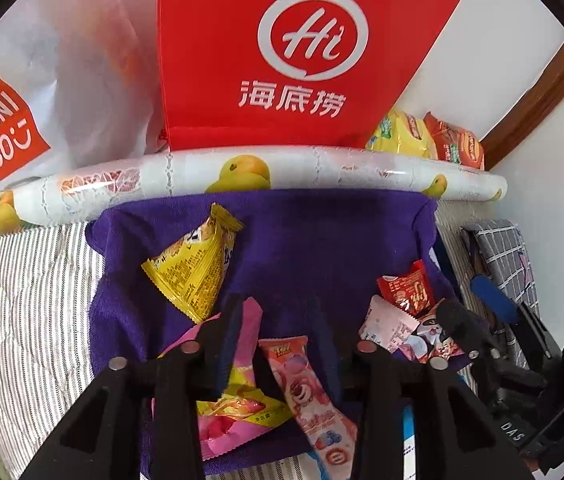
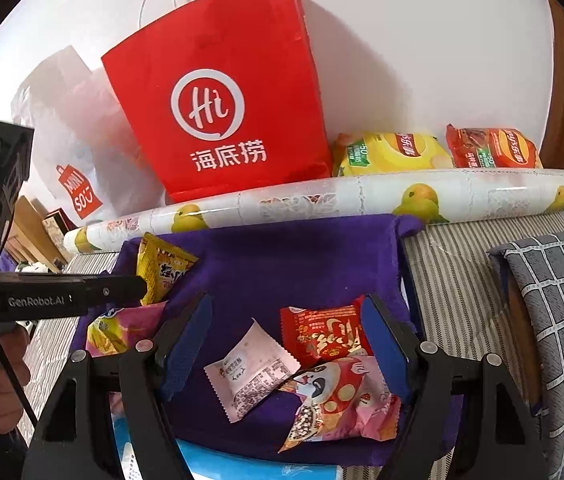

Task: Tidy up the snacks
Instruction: 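Lower the Lotso snack onto the towel and open the left tool, then withdraw both tools from the towel toward the remaining snacks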

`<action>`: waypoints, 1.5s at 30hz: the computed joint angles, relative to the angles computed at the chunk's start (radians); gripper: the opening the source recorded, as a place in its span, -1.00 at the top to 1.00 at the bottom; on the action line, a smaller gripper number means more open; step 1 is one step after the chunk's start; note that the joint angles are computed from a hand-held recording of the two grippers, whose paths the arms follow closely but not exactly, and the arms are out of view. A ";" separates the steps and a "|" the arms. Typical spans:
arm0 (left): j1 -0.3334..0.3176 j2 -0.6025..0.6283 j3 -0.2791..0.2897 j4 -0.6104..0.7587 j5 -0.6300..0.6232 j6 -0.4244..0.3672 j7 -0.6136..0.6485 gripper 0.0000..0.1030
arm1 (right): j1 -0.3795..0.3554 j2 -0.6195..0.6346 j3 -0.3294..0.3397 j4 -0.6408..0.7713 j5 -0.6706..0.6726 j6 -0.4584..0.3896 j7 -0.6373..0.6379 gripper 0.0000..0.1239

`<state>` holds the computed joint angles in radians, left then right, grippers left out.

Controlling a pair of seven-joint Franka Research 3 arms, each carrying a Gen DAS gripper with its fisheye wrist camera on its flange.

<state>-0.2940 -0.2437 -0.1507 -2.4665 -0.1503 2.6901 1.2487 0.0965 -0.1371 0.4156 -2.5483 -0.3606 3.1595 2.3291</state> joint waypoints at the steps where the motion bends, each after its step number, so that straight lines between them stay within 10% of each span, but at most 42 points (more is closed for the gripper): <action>1: 0.001 -0.005 -0.001 -0.002 0.003 0.004 -0.002 0.24 | -0.007 0.000 0.008 0.002 -0.009 -0.001 0.005 -0.23; 13: -0.012 -0.062 0.006 -0.023 0.015 0.010 -0.012 0.18 | -0.005 -0.042 0.011 -0.024 -0.029 0.052 0.041 -0.23; 21: -0.046 -0.147 0.010 -0.052 0.016 0.016 -0.017 0.11 | -0.073 -0.245 0.162 -0.104 0.055 -0.036 0.042 -0.23; 28: -0.049 -0.277 -0.017 -0.110 0.095 -0.001 -0.095 0.06 | 0.138 -0.406 0.034 -0.177 0.203 -0.200 -0.051 -0.23; 38: -0.121 -0.553 -0.001 -0.289 0.124 -0.116 -0.167 0.04 | 0.234 -0.611 0.084 -0.245 0.251 -0.423 0.061 -0.31; 45: -0.149 -0.757 0.007 -0.417 0.126 -0.220 -0.234 0.04 | 0.411 -0.672 0.014 -0.347 0.326 -0.333 0.068 -0.33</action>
